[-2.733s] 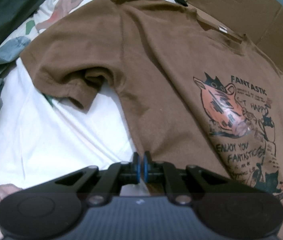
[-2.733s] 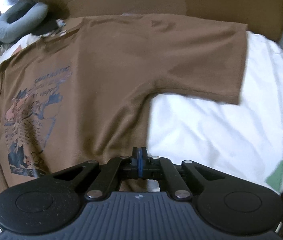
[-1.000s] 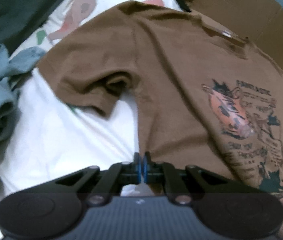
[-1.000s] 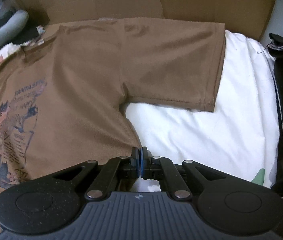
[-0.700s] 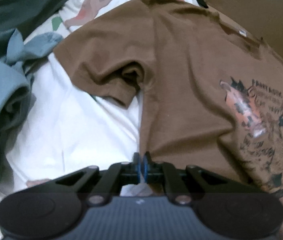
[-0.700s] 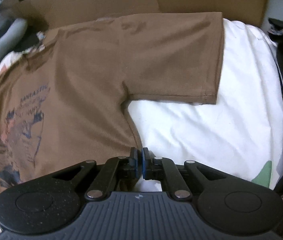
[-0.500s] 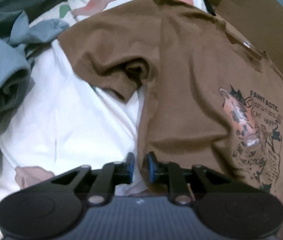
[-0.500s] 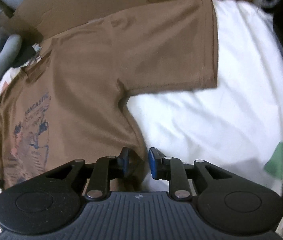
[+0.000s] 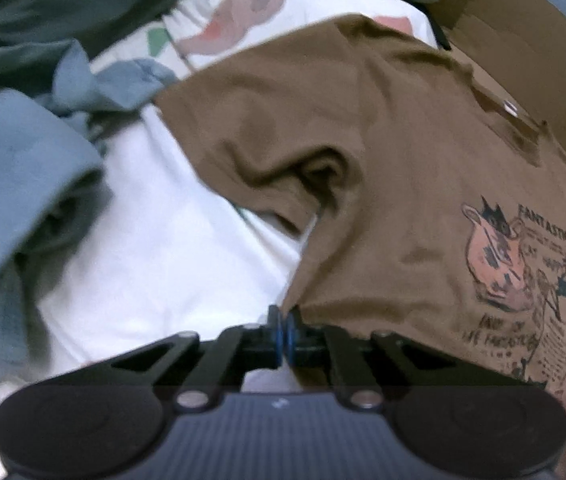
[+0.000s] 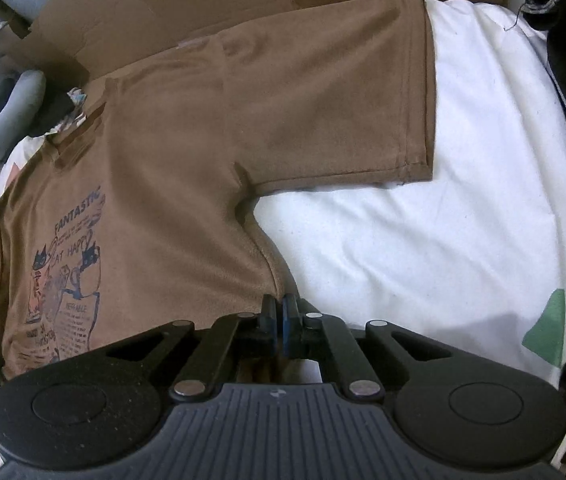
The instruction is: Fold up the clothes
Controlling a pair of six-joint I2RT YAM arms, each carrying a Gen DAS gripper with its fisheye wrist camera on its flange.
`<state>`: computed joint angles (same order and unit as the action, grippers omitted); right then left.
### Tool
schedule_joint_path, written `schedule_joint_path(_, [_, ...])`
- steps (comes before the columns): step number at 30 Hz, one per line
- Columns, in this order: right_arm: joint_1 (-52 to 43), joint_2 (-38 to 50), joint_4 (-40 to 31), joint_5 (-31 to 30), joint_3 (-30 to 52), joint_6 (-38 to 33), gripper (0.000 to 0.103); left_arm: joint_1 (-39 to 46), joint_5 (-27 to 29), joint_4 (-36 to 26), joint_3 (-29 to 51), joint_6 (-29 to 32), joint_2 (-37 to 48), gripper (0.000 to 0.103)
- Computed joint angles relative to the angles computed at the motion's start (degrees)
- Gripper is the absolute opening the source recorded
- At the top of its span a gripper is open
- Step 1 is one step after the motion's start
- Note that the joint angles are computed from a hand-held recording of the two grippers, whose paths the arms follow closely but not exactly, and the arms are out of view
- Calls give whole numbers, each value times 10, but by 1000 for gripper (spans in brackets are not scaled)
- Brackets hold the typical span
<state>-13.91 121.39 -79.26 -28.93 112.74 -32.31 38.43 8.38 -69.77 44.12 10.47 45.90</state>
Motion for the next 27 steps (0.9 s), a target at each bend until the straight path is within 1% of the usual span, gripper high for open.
schedule_joint_path(2, [1, 4, -9, 3, 13, -3, 0, 11, -1, 10, 4, 14, 13, 2])
schedule_joint_path(8, [6, -3, 0, 23, -7, -9, 0, -13, -25, 37, -2, 9, 33, 3])
schedule_joint_path(10, [6, -3, -6, 19, -1, -8, 0, -11, -28, 34, 8, 12, 36, 3])
schedule_joint_path(14, [9, -1, -10, 19, 4, -9, 0, 20, -23, 27, 23, 40, 42, 3])
schedule_joint_path(17, [12, -2, -11, 16, -2, -4, 0, 28, -25, 30, 31, 48, 50, 2])
schedule_joint_path(21, [11, 3, -28, 11, 11, -12, 0, 32, -27, 28, 47, 56, 61, 2])
schedule_joint_path(24, [13, 1, -18, 20, -3, -18, 0, 21, -40, 39, 36, 52, 64, 2])
schedule_joint_path(27, [13, 2, 3, 21, -27, -16, 0, -5, -63, 65, 5, 31, 69, 2])
